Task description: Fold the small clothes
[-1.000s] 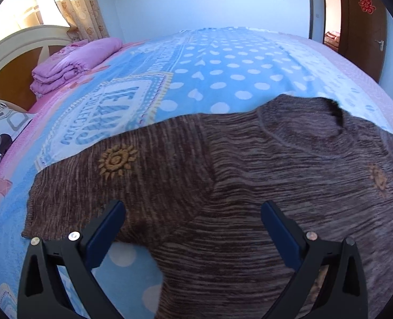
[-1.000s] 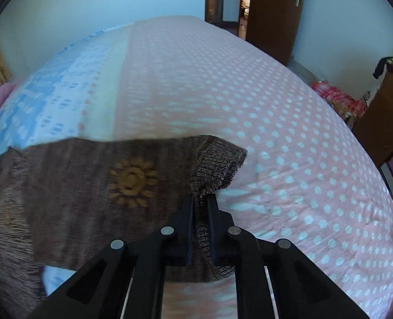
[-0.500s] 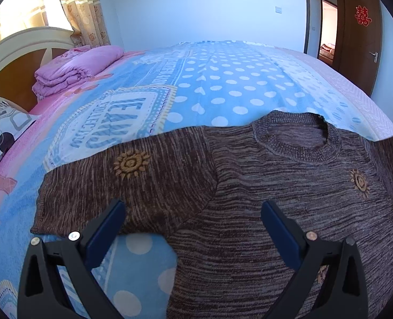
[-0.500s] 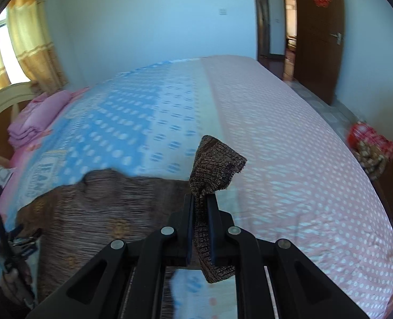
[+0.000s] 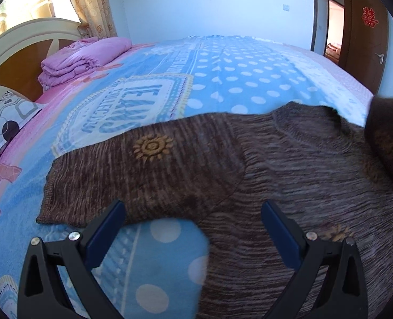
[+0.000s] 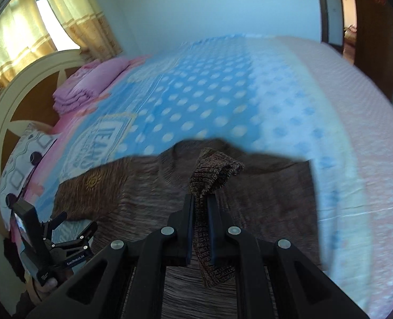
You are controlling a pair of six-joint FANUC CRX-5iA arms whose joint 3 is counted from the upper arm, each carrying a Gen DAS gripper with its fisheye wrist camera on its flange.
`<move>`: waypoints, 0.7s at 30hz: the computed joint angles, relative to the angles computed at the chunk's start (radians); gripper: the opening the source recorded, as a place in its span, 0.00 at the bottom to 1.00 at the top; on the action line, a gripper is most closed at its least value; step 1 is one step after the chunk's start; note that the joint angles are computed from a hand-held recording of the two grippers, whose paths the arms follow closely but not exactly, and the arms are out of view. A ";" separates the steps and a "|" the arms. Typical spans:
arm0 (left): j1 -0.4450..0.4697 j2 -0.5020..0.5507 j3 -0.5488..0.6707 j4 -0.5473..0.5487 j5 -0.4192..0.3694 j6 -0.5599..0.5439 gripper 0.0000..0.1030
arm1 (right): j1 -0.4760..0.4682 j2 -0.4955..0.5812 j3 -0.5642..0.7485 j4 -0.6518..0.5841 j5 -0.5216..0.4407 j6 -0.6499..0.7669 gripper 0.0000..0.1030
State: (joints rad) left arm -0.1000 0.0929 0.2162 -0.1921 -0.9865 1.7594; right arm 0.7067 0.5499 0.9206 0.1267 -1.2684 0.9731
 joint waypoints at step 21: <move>-0.149 0.207 0.239 0.122 -0.119 -0.115 0.87 | -0.136 -0.478 -0.812 -0.061 0.372 -0.145 0.59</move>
